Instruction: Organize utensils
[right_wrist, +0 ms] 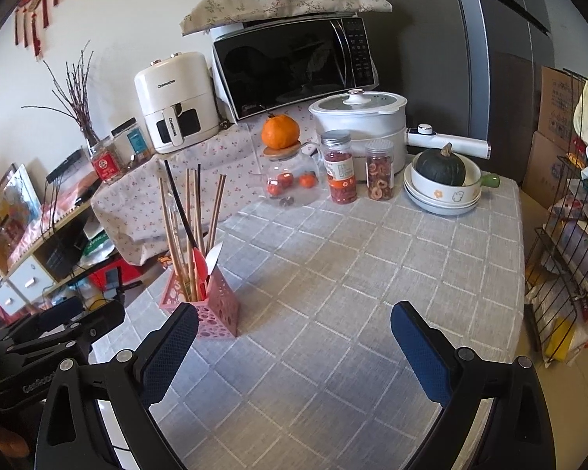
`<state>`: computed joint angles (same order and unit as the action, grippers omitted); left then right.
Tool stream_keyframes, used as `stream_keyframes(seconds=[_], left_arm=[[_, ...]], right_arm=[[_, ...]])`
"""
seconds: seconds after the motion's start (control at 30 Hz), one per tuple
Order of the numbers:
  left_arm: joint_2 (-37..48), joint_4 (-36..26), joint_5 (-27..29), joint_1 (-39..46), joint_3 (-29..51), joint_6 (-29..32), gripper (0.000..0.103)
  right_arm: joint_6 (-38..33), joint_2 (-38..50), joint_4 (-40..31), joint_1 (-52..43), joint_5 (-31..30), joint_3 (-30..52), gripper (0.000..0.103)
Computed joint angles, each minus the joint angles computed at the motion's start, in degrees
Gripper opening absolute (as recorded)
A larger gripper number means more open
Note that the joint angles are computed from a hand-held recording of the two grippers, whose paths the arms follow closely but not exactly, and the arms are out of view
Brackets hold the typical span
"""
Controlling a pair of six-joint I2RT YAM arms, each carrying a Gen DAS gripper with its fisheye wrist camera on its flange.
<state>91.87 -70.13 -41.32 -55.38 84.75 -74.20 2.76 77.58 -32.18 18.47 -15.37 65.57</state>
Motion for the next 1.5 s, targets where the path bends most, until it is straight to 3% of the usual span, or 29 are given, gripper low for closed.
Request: stream_keyframes(seconds=[1.5], left_arm=[[2.66,-0.09,0.81,-0.35,1.97,1.30,0.081]], right_arm=[[-0.29,0.96,0.72,2.19,0.84,-0.55,0.100]])
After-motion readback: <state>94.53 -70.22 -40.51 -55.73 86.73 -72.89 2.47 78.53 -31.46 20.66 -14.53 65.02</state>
